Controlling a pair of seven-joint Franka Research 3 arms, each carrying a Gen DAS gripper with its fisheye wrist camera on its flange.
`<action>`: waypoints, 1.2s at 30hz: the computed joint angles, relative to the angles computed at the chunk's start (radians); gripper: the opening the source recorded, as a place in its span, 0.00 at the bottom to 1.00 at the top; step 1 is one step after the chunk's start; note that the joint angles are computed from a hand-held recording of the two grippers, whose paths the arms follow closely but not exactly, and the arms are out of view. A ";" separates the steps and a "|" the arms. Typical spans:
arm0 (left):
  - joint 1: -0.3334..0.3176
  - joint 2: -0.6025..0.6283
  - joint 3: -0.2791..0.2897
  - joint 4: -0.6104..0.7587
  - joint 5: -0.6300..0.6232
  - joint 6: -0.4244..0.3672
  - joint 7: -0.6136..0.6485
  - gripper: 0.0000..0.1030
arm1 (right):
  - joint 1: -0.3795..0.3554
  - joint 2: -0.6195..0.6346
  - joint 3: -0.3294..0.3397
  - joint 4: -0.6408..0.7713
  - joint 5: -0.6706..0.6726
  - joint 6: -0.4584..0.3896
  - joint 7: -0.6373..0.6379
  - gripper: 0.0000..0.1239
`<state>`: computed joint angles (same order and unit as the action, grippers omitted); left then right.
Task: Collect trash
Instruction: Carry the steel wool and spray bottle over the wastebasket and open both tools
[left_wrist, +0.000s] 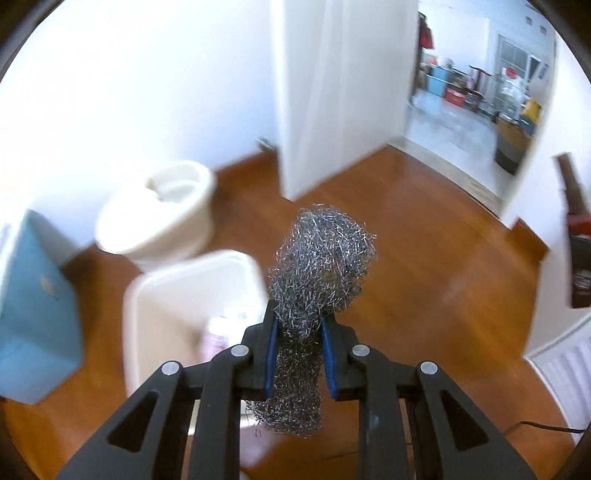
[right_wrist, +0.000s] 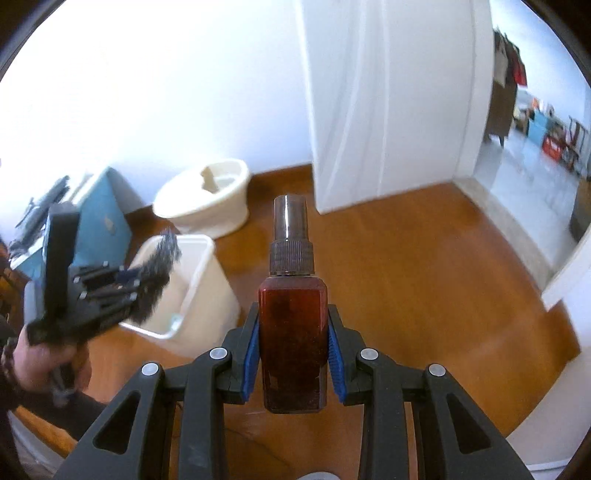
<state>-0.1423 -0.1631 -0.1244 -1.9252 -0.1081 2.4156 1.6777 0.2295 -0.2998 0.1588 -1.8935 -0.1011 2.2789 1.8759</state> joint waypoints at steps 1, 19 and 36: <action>0.011 0.002 0.010 0.008 0.009 -0.002 0.002 0.19 | 0.003 0.005 0.015 0.025 -0.013 -0.014 0.011 0.27; 0.117 0.157 0.019 0.060 0.185 -0.053 -0.081 0.44 | 0.118 0.145 0.034 0.249 -0.075 -0.149 0.080 0.27; 0.235 0.106 0.100 0.389 -0.064 -0.277 0.060 0.81 | 0.240 0.458 0.001 0.601 -0.057 -0.203 0.143 0.27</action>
